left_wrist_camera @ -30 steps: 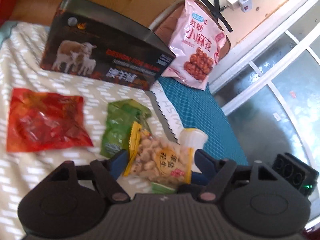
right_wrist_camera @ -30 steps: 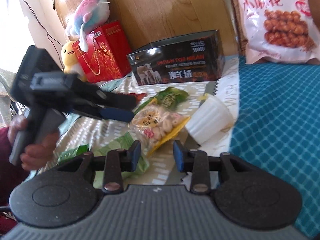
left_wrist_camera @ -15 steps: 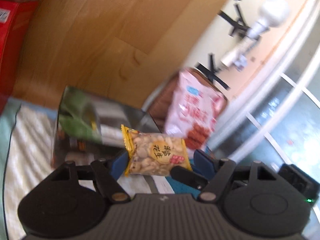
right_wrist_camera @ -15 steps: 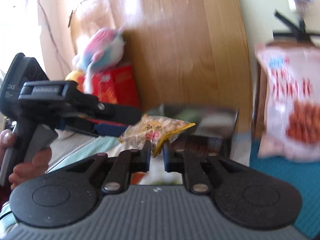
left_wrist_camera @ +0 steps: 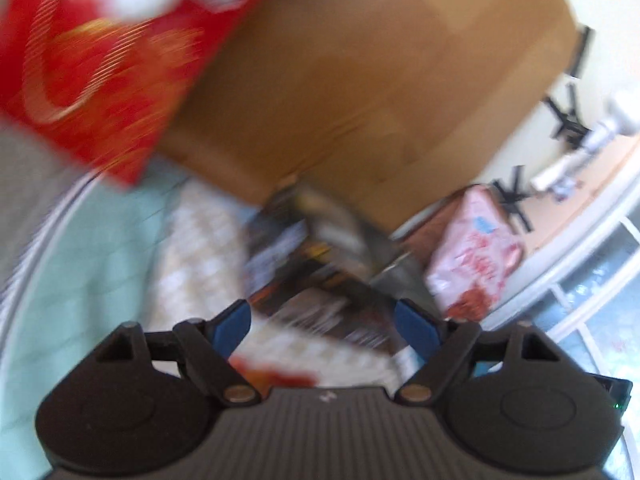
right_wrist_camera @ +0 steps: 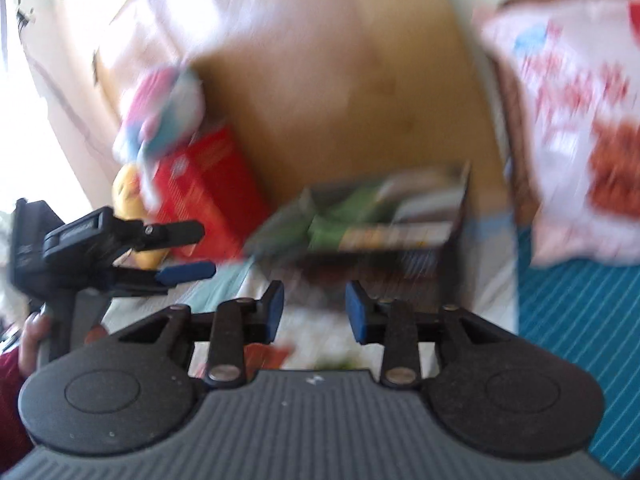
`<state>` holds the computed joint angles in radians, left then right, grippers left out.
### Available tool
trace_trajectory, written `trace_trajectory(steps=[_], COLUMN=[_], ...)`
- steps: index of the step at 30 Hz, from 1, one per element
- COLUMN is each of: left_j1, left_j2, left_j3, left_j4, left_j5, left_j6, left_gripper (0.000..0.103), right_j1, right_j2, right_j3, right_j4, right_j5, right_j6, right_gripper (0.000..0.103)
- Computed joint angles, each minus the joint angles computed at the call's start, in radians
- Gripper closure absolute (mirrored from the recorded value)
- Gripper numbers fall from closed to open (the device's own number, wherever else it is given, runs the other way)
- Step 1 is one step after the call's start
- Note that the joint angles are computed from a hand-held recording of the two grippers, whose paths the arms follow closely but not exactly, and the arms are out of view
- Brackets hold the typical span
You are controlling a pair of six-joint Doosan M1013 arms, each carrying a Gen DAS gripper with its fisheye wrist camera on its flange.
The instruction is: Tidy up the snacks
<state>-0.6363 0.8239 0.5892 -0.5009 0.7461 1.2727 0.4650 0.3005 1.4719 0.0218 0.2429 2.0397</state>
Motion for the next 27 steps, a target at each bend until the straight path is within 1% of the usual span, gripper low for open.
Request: trace_trajectory(steps=[1, 3, 5, 6, 7, 8, 11, 14, 16, 19, 21, 22, 24, 26, 27], left_j1=[0.004, 0.01, 0.011, 0.011, 0.01, 0.009, 0.007, 0.008, -0.002, -0.016, -0.017, -0.019, -0.018, -0.012, -0.009], left_j2=[-0.02, -0.048, -0.061, -0.064, -0.063, -0.06, -0.056, -0.064, -0.075, -0.079, -0.078, -0.079, -0.081, -0.088, -0.09], left_j3=[0.042, 0.104, 0.14, 0.15, 0.151, 0.148, 0.147, 0.172, 0.198, 0.196, 0.195, 0.195, 0.195, 0.207, 0.213], left_j4=[0.003, -0.002, -0.041, -0.057, -0.065, -0.07, -0.096, -0.162, -0.186, -0.2, -0.238, -0.227, -0.198, -0.199, -0.21], left_j5=[-0.003, -0.005, -0.014, -0.016, -0.012, -0.007, -0.007, -0.009, -0.03, 0.009, 0.032, 0.032, 0.025, 0.004, -0.006], left_j6=[-0.009, -0.021, -0.004, 0.006, 0.013, 0.019, 0.044, 0.103, 0.14, 0.208, 0.242, 0.232, 0.181, 0.114, 0.095], left_gripper=[0.022, 0.022, 0.022, 0.022, 0.022, 0.022, 0.022, 0.022, 0.022, 0.022, 0.022, 0.022, 0.022, 0.021, 0.019], right_j1=[-0.001, -0.003, -0.012, -0.014, -0.014, -0.011, 0.005, 0.014, 0.015, 0.021, 0.027, 0.031, 0.043, 0.048, 0.047], right_j2=[0.003, 0.013, 0.027, 0.034, 0.041, 0.05, 0.068, 0.054, 0.038, 0.001, -0.023, -0.033, -0.043, -0.044, -0.04], right_j3=[0.001, -0.009, -0.022, -0.03, -0.039, -0.054, -0.092, -0.077, -0.052, 0.005, 0.042, 0.056, 0.063, 0.058, 0.05], right_j4=[0.066, 0.171, 0.406, 0.492, 0.544, 0.548, 0.446, 0.425, 0.421, 0.357, 0.324, 0.311, 0.222, 0.182, 0.187], right_j5=[0.017, 0.05, 0.085, 0.103, 0.125, 0.149, 0.199, 0.191, 0.175, 0.178, 0.171, 0.162, 0.138, 0.105, 0.097], right_j6=[-0.054, -0.106, -0.283, -0.351, -0.394, -0.4, -0.35, -0.37, -0.368, -0.306, -0.272, -0.257, -0.185, -0.169, -0.178], right_gripper=[0.066, 0.066, 0.066, 0.065, 0.065, 0.065, 0.065, 0.065, 0.065, 0.065, 0.066, 0.065, 0.065, 0.065, 0.064])
